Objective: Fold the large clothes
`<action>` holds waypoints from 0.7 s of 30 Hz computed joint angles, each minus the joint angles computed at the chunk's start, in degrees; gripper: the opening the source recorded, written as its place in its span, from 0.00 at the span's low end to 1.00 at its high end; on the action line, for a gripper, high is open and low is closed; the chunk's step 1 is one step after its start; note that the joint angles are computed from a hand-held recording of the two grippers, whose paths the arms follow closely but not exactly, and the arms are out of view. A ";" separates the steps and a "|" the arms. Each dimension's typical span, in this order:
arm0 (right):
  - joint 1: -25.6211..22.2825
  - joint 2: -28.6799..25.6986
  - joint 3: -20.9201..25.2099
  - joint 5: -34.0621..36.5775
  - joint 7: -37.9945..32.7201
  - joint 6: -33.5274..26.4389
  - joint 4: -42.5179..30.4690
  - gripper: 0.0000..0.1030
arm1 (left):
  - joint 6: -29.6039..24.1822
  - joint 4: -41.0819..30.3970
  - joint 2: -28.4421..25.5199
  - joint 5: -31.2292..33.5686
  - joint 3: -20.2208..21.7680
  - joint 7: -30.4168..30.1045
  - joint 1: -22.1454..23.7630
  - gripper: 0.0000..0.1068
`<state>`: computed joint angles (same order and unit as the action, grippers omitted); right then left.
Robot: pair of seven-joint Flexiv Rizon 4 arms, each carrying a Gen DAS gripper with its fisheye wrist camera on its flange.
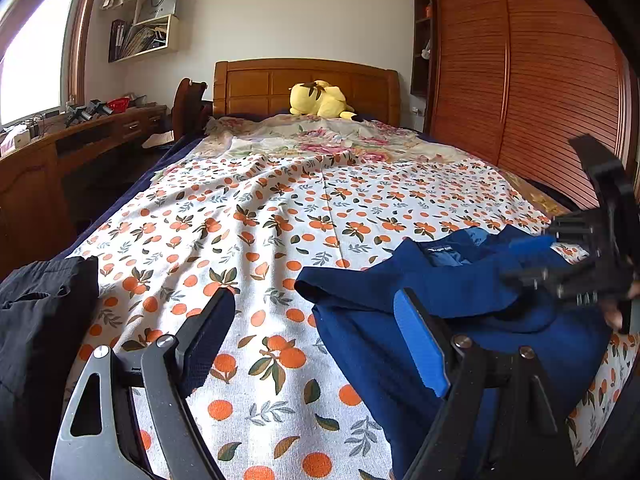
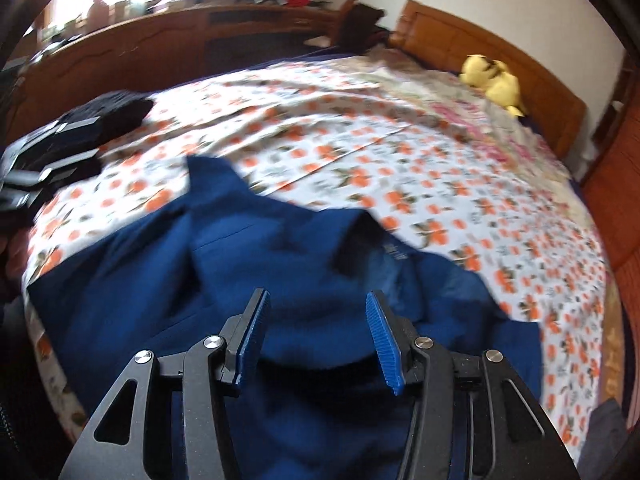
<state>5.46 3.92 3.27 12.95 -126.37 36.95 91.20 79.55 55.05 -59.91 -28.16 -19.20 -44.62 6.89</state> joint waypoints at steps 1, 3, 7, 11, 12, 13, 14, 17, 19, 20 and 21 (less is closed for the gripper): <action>0.08 0.26 0.09 0.08 -0.76 -0.77 0.28 0.50 | -0.02 0.02 -0.01 0.02 0.07 -0.04 0.02 0.77; 0.26 0.19 0.22 -0.47 -2.13 -1.57 0.61 0.50 | 0.14 0.15 -0.01 0.03 -0.11 0.06 0.14 0.77; 1.12 -0.17 0.82 -3.18 -2.56 -3.29 0.76 0.50 | 0.13 0.10 -0.05 0.05 -0.10 0.08 0.17 0.77; 1.68 -1.72 1.76 -10.08 -1.29 -0.89 1.66 0.50 | -0.20 -0.12 -0.17 0.08 0.07 0.03 0.26 0.77; 1.69 -2.29 1.85 -11.99 -0.33 0.74 2.02 0.50 | -0.11 0.09 -0.10 0.04 -0.14 0.22 0.41 0.77; 1.64 -2.71 1.74 -12.76 -0.16 1.60 1.90 0.37 | -0.19 0.05 -0.12 0.01 -0.22 0.31 0.48 0.77; 1.68 -3.44 1.59 -12.54 -0.54 2.68 1.28 0.10 | -0.30 -0.09 -0.18 -0.02 -0.06 0.18 0.41 0.77; 1.76 -6.68 1.04 -10.99 -0.15 2.69 -3.65 0.03 | -0.37 -0.25 -0.27 -0.03 0.19 -0.06 0.28 0.77; 1.79 -8.75 0.99 -12.82 2.01 6.43 -5.41 0.03 | -0.46 -0.34 -0.34 -0.02 0.22 -0.06 0.28 0.77; 1.81 -10.08 0.92 -13.09 3.30 7.09 -6.94 0.03 | -0.74 -0.62 -0.47 0.00 0.40 -0.19 0.22 0.77; 1.79 -11.61 0.75 -13.45 4.51 7.27 -8.97 0.03 | -0.88 -0.86 -0.61 0.03 0.60 -0.34 0.09 0.77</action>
